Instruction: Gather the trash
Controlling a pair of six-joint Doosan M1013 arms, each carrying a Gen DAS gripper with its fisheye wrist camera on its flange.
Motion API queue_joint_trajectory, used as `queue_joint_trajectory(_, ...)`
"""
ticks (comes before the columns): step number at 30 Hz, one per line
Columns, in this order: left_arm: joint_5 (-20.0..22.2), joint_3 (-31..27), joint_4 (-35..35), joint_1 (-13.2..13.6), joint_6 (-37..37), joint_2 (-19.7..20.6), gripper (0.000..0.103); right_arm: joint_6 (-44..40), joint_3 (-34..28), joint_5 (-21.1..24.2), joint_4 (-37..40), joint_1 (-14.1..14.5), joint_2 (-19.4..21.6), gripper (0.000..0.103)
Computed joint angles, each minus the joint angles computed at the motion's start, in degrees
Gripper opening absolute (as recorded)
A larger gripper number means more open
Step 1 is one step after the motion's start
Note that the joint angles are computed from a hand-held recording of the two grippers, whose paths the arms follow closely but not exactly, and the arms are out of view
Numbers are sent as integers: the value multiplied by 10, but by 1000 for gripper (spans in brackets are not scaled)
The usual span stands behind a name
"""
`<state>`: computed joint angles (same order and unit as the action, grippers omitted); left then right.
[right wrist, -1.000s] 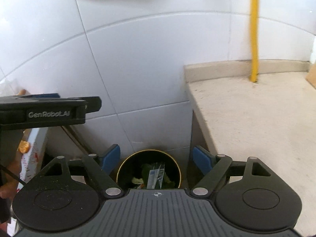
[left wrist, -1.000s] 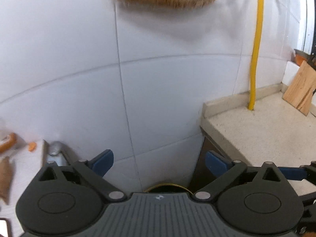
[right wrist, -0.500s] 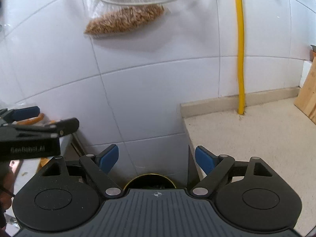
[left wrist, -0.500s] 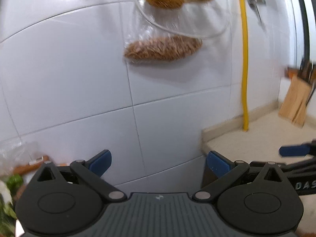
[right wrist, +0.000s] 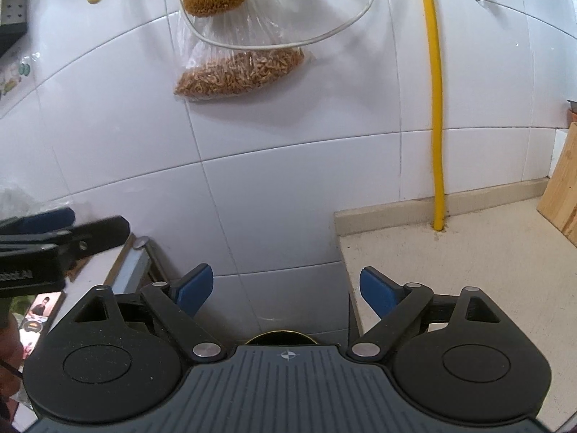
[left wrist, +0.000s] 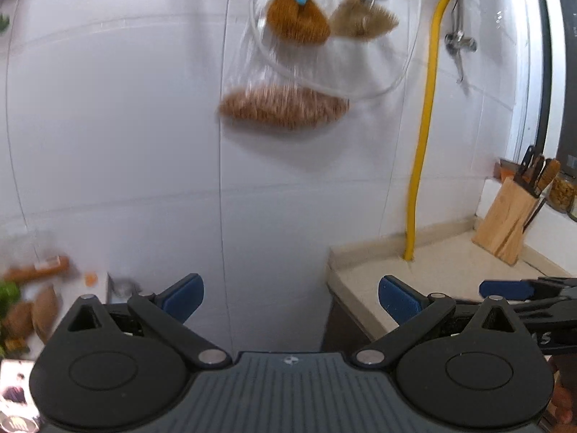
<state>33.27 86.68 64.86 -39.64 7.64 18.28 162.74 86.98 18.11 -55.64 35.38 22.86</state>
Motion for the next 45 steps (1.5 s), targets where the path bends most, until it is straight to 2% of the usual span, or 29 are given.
queue_joint_trajectory(4,34,-8,-47,-4,24,11,100,9,8,6,0,1,-3,94)
queue_joint_trajectory(10,83,-35,-141,-10,112,34,100,-46,7,26,67,3,3,94)
queue_joint_trajectory(15,98,-45,-183,-12,130,43,100,-49,4,57,82,5,10,94)
queue_joint_trajectory(23,113,-67,-256,-10,176,58,100,-65,7,79,128,2,12,95)
queue_joint_trajectory(32,132,-87,-270,-21,218,72,100,-57,19,107,146,1,3,95)
queue_joint_trajectory(45,138,-108,-303,-32,261,81,100,-1,45,127,114,0,-18,96)
